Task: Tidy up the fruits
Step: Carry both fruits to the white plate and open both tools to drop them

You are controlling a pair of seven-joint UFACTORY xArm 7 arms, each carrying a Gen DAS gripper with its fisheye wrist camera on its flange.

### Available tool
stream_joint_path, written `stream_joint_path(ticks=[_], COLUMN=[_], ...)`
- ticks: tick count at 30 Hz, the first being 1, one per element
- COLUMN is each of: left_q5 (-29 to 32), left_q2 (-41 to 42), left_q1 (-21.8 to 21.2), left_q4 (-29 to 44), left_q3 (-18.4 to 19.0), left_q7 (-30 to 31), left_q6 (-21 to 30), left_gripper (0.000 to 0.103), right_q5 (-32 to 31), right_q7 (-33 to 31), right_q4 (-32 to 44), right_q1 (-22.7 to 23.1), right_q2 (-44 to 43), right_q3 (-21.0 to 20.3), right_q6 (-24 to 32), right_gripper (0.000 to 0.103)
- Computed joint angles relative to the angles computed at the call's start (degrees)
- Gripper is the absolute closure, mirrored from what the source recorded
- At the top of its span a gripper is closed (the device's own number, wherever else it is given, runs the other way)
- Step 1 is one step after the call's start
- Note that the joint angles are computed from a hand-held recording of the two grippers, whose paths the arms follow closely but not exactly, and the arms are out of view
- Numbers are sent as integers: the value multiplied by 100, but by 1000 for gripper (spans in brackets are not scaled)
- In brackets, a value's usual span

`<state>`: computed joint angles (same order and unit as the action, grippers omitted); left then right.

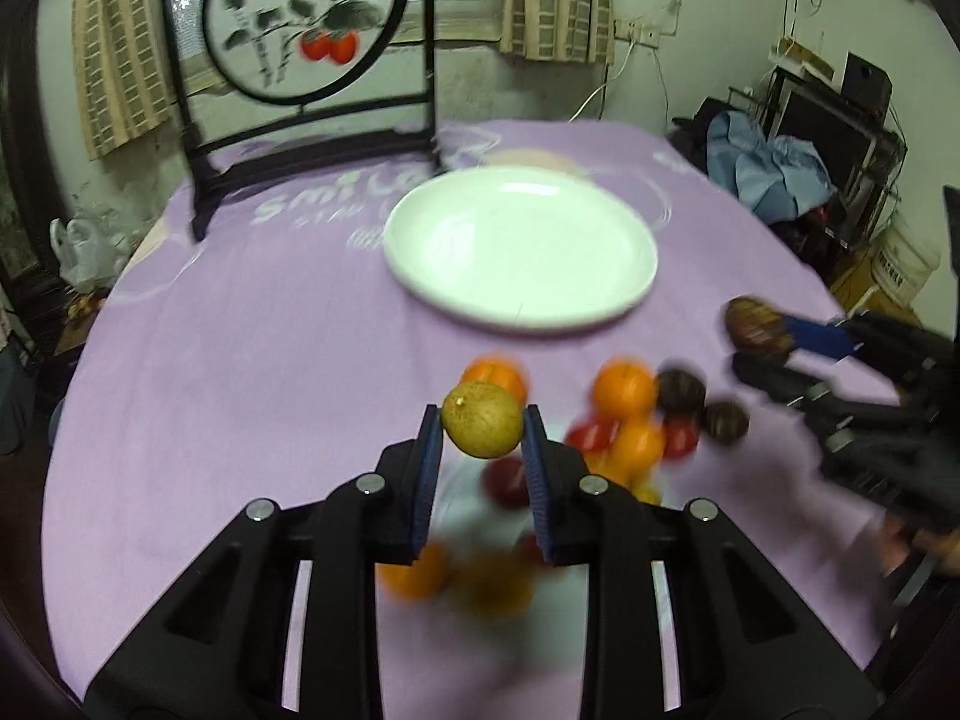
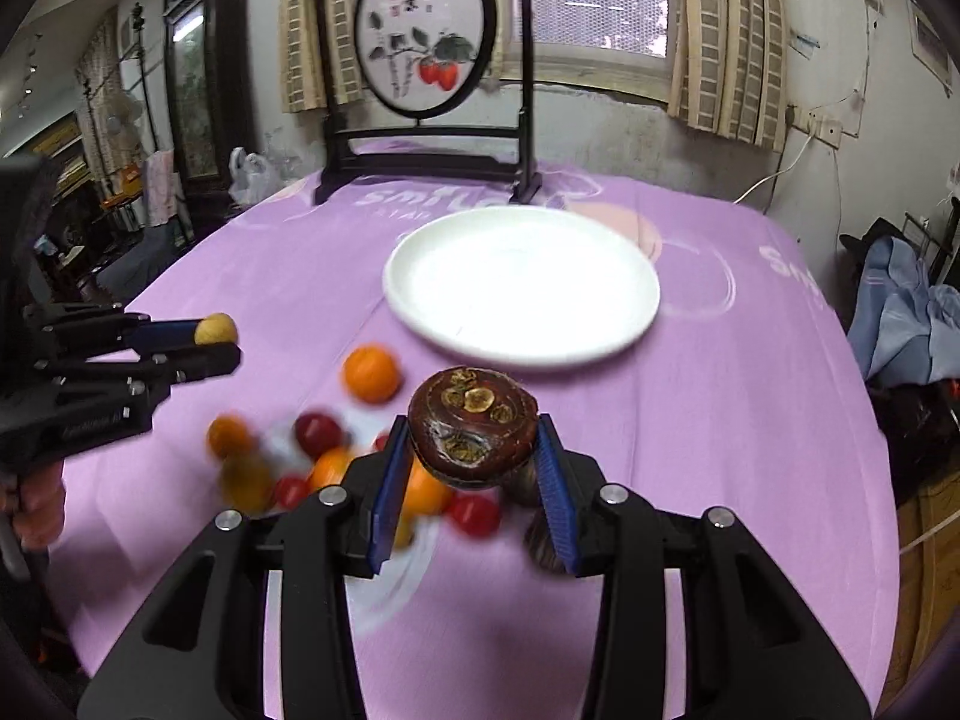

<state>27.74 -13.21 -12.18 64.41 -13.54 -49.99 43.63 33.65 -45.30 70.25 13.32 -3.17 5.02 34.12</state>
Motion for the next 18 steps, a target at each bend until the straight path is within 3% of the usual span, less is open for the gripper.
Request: stream_joint_path(ticks=[3,8,12,13,14,15,18], left_q5=[11,-297,-606,-646,-642,-517,-447], left_q2=[899,2077,2565,2652,2718,2724,2614], left_q1=[10,-205,-307,-322,-351,-404,-444], left_q4=[840,1952,2377,2470,2554,2568,2479], left_q3=[110,534,853,914,969,1042,1103], left_q7=[81,354,471,475,461,356,246], left_q6=[-6,334,443,466,518,504,445], left_gripper=[76,76,75,70,49,37,34], right_q5=[-540,-1980,-2378,-2421,-2457,-2508,-2371], right_q7=[502,1847,2322,2356,2360,2381,2253], right_q4=[683,1996,2755,2795,2763,2708,2355], right_q1=[18,117,100,88,77,76,-62], right_q2=[735,2018,2627,2667,2659,2627,2366], right_q3=[110,144,197,218,240,244,349], right_q6=[-120,186,665,681,617,556,343], right_gripper=[62,62,60,58,58,58,58])
